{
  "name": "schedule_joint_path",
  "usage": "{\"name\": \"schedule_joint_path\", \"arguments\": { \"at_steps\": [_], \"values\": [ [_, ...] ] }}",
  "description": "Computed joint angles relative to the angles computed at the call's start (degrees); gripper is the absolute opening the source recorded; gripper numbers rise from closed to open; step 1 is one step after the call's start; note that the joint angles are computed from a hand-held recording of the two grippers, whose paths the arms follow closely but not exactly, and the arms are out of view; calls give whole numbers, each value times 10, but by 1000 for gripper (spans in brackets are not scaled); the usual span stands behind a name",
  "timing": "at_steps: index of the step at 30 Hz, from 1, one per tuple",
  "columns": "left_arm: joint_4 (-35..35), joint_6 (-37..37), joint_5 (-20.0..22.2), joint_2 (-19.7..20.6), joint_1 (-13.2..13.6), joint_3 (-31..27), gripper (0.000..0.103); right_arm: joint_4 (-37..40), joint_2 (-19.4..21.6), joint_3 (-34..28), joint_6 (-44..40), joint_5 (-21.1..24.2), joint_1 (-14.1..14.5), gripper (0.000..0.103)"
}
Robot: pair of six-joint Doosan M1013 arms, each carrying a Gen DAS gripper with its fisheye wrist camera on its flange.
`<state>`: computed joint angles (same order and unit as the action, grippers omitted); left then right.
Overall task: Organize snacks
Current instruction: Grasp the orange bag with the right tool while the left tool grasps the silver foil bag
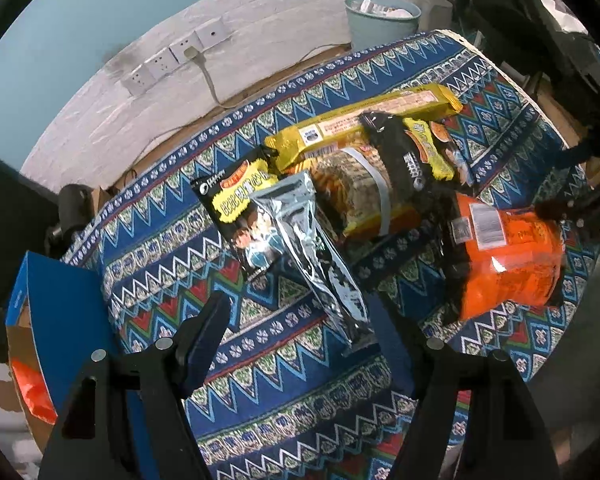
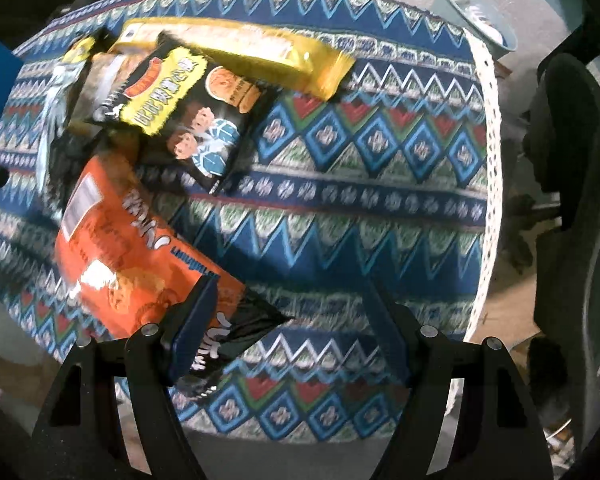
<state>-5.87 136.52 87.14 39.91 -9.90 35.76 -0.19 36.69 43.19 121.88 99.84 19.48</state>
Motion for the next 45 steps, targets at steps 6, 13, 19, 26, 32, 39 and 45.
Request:
{"name": "schedule_joint_path", "arguments": {
  "at_steps": [6,13,19,26,32,39,45],
  "values": [
    [-3,1,2,-11,5,17,74,10,-34,32,0,-73,8,75],
    [-2,3,8,-22,11,35,74,54,-25,12,-64,-114,17,77],
    [3,0,19,-25,16,47,74,47,9,-21,-126,-78,26,77],
    [10,-7,19,-21,17,51,74,14,41,-50,-178,-51,39,78],
    [12,-14,20,-13,15,44,74,-1,47,-46,-168,-52,41,73],
    [14,-48,36,9,9,15,78,12,36,-31,-123,-95,35,46],
    [10,-103,76,46,2,-43,79,9,35,-45,-101,-117,27,46]
  ]
}}
